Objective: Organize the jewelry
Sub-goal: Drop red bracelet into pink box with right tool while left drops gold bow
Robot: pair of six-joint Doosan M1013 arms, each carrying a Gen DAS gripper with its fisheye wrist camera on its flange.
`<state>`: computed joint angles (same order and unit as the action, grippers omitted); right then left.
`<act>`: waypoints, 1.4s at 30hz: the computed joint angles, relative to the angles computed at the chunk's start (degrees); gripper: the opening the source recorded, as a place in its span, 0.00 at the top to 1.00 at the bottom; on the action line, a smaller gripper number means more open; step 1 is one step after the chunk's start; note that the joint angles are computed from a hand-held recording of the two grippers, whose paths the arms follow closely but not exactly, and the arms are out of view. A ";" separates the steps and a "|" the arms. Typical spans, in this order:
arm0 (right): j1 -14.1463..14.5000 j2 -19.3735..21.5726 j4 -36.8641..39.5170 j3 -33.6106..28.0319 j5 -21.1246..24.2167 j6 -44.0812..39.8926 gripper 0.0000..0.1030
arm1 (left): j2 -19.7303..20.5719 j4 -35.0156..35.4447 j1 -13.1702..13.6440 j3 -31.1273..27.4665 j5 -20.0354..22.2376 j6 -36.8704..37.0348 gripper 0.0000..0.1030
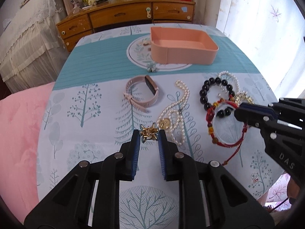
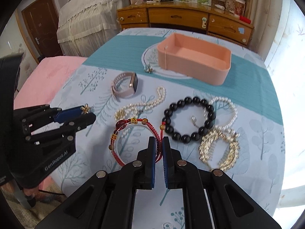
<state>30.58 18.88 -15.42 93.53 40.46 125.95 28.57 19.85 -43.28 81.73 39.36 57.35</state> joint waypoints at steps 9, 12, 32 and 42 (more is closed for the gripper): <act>-1.28 0.42 -11.06 -5.49 1.94 8.35 0.93 | -0.06 2.35 0.39 -3.17 -2.44 0.65 0.84; -2.71 1.23 -12.17 -8.14 2.39 9.59 0.93 | 0.88 1.76 0.68 -5.88 -1.64 2.65 0.84; -13.30 13.66 3.32 -21.48 5.33 7.34 0.92 | 26.49 -21.53 5.36 -49.96 20.10 23.19 0.84; -15.14 10.36 5.80 -13.64 -2.52 9.30 0.73 | 30.64 -24.84 5.47 -56.03 27.44 24.57 0.61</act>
